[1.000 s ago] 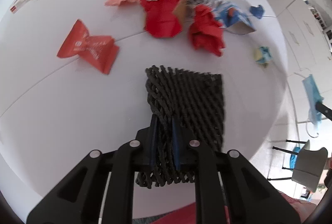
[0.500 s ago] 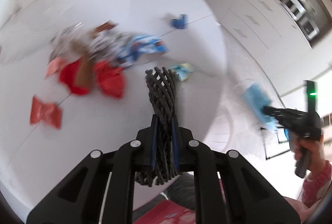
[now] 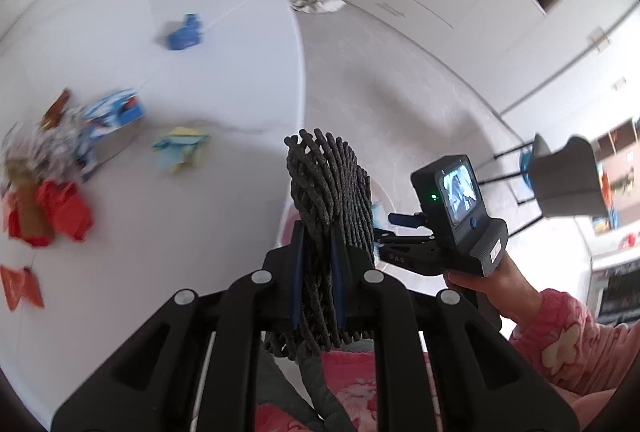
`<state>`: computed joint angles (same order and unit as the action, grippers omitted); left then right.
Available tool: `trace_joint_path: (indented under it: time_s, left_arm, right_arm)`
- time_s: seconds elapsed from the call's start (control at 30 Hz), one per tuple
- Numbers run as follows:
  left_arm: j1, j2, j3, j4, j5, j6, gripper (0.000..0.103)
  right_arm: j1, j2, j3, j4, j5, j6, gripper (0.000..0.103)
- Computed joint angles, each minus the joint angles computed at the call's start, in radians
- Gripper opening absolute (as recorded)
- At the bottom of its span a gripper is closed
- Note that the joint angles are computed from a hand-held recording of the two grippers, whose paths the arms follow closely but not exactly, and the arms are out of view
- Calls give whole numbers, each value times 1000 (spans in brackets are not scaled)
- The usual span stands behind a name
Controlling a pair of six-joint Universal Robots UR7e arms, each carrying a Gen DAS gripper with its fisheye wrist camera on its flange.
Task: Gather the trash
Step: 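Drop the mask and mesh sleeve into the pink bin with both grippers, then grasp the red wrapper with the left gripper while the right grasps the yellow-blue paper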
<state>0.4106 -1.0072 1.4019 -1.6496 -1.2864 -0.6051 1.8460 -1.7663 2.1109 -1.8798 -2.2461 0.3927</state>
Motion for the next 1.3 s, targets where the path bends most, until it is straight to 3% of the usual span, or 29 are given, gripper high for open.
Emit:
trace_joint_path:
  time_s: [0.07,0.1,0.17,0.23,0.37,0.5,0.57,0.6,0.63,0.73,1.03,1.3]
  left_arm:
    - [-1,27,-11,-6,-6,18,12]
    - [0,45,-19,-6,-11,24,12]
    - [2,83,-39,-4,-21,48,12]
    - [3,112,-49,-4,-24,77,12]
    - [1,191,-95,22,-15,112,12]
    - [-2,244,-127,54,-18,124,13]
    - [-4,264,-144,75,-22,121,27]
    - [-4,269,-149,80,-14,121,46]
    - [-11,271,-151,79,6,120,58]
    - [-24,272,-154,65,21,143,68]
    - [-15,250,-166,57,62,165,80]
    - [-9,210,-170,71,113,130,81]
  right_arm:
    - [8,-20,-10,18,-4,15,66]
    - [20,-35,-22,40,-24,40,77]
    - [38,-60,-21,55,-67,81,88]
    - [63,-88,-49,119,-126,158,92]
    - [94,-134,-103,248,-189,300,94]
    - [100,-164,-124,296,-207,356,94]
    - [101,-175,-128,310,-218,364,94]
    - [103,-173,-135,321,-222,371,94]
    - [109,-168,-140,329,-226,381,94]
    - [108,-164,-140,322,-232,382,94]
    - [125,-123,-181,319,-252,370,94]
    - [188,-27,-243,261,-254,308,94]
